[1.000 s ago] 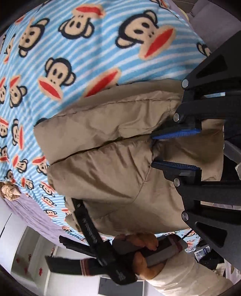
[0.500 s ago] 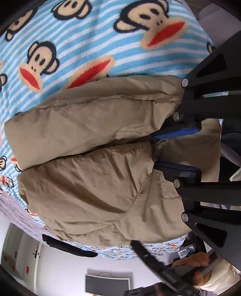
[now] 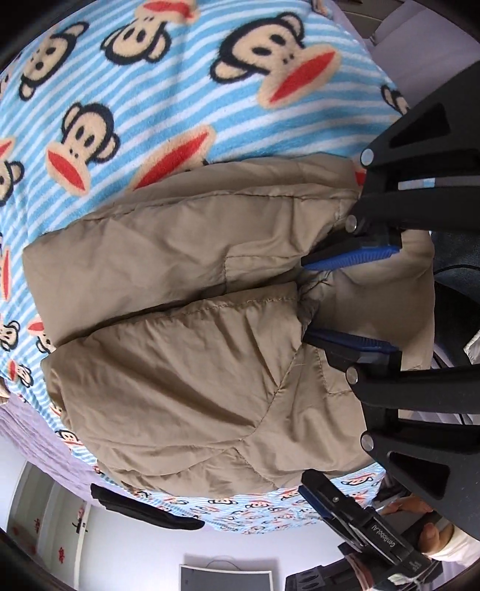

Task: Fold large clothes
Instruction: 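Open both tools and release the folded beige jacket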

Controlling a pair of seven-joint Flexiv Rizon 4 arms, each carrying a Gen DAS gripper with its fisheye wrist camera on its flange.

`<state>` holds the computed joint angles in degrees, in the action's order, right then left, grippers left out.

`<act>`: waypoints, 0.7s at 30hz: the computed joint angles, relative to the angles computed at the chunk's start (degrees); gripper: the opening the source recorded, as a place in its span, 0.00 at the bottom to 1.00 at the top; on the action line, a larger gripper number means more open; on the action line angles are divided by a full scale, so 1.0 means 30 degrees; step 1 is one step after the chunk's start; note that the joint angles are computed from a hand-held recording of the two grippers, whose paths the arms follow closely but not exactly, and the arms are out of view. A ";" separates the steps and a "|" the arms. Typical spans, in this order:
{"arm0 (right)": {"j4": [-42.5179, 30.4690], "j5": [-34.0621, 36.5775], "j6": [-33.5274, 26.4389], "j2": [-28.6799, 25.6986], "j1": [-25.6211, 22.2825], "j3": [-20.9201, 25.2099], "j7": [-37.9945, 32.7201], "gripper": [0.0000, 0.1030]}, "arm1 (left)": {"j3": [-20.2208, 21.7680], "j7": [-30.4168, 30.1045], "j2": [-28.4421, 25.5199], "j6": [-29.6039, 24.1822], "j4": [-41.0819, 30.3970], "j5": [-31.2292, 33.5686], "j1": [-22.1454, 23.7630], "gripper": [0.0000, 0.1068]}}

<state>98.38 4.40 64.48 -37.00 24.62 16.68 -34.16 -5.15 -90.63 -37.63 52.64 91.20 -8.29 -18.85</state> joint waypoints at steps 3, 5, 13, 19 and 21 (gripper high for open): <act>0.0601 -0.0696 0.0504 0.0606 0.0900 -0.0870 0.1237 0.57 | 0.0043 0.0421 0.0261 0.0170 0.0252 0.0226 0.0089 0.79; 0.0771 -0.1316 0.0616 0.0794 0.1381 -0.1313 0.2021 0.60 | 0.0226 0.0450 0.0506 0.0210 0.0454 0.0447 0.0064 0.96; 0.1166 -0.3538 0.0774 0.1124 0.2636 -0.2407 0.4967 0.68 | 0.0024 0.1572 0.1298 0.1069 0.1659 0.0155 0.0691 0.96; 0.1786 -0.4865 0.1042 0.1625 0.2693 -0.2734 0.6102 0.71 | 0.0003 0.1779 0.1361 0.1183 0.1780 -0.0112 0.0846 0.96; 0.1884 -0.5191 0.0830 0.1824 0.2510 -0.2705 0.6065 0.80 | 0.0061 0.1636 0.1150 0.1004 0.1472 -0.0152 0.0804 0.96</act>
<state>104.04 -11.17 66.97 -31.53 32.15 8.56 -15.97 -4.97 -85.73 -34.18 55.65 95.62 -8.75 -16.44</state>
